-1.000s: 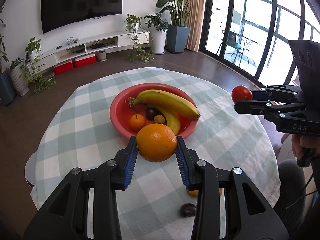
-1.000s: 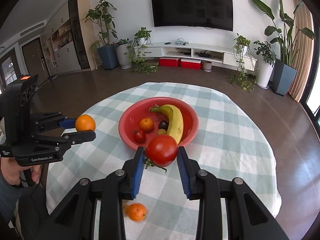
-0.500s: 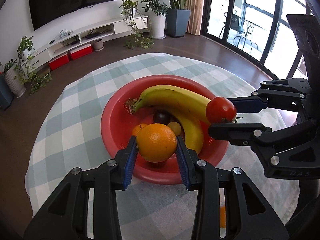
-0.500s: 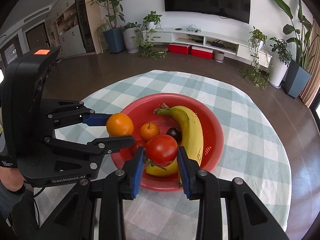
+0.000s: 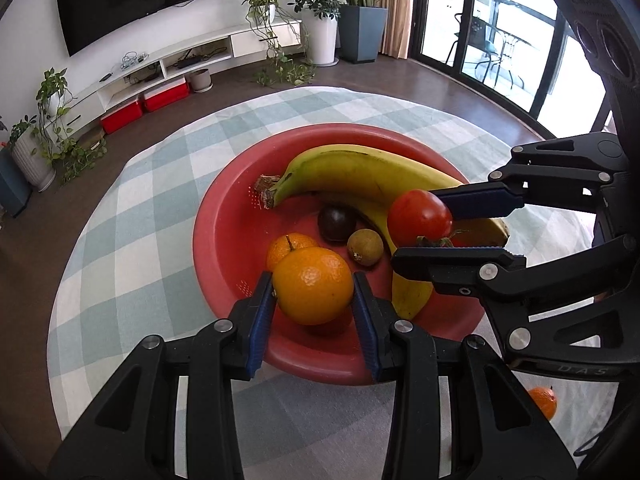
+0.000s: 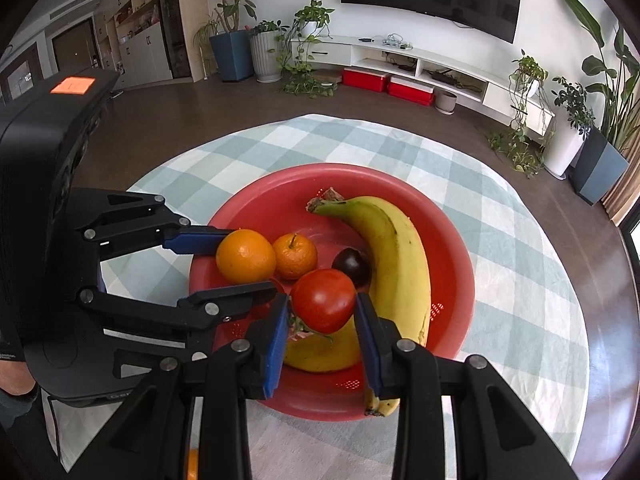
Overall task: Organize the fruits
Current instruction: 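Lower the orange into the bowl with the left gripper while the right lowers the tomato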
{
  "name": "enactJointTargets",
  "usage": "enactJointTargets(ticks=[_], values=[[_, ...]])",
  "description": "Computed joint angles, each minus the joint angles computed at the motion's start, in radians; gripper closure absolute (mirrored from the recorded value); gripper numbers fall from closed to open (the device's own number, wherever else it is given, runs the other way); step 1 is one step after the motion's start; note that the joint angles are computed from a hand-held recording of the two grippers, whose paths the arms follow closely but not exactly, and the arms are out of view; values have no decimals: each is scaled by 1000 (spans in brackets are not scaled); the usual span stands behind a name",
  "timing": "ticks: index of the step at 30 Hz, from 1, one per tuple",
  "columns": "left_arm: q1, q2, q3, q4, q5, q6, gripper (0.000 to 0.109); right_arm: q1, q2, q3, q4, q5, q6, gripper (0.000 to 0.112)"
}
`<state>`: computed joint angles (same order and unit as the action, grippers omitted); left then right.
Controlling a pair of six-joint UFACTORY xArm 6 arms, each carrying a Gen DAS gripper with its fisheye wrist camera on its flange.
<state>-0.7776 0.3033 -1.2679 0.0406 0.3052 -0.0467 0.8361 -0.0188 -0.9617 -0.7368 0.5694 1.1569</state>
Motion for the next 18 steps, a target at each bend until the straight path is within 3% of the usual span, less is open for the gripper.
enactJointTargets(ticks=[18], values=[[-5,-13,13,7,0,0,72,14,-12,6,-28,24,27,76]])
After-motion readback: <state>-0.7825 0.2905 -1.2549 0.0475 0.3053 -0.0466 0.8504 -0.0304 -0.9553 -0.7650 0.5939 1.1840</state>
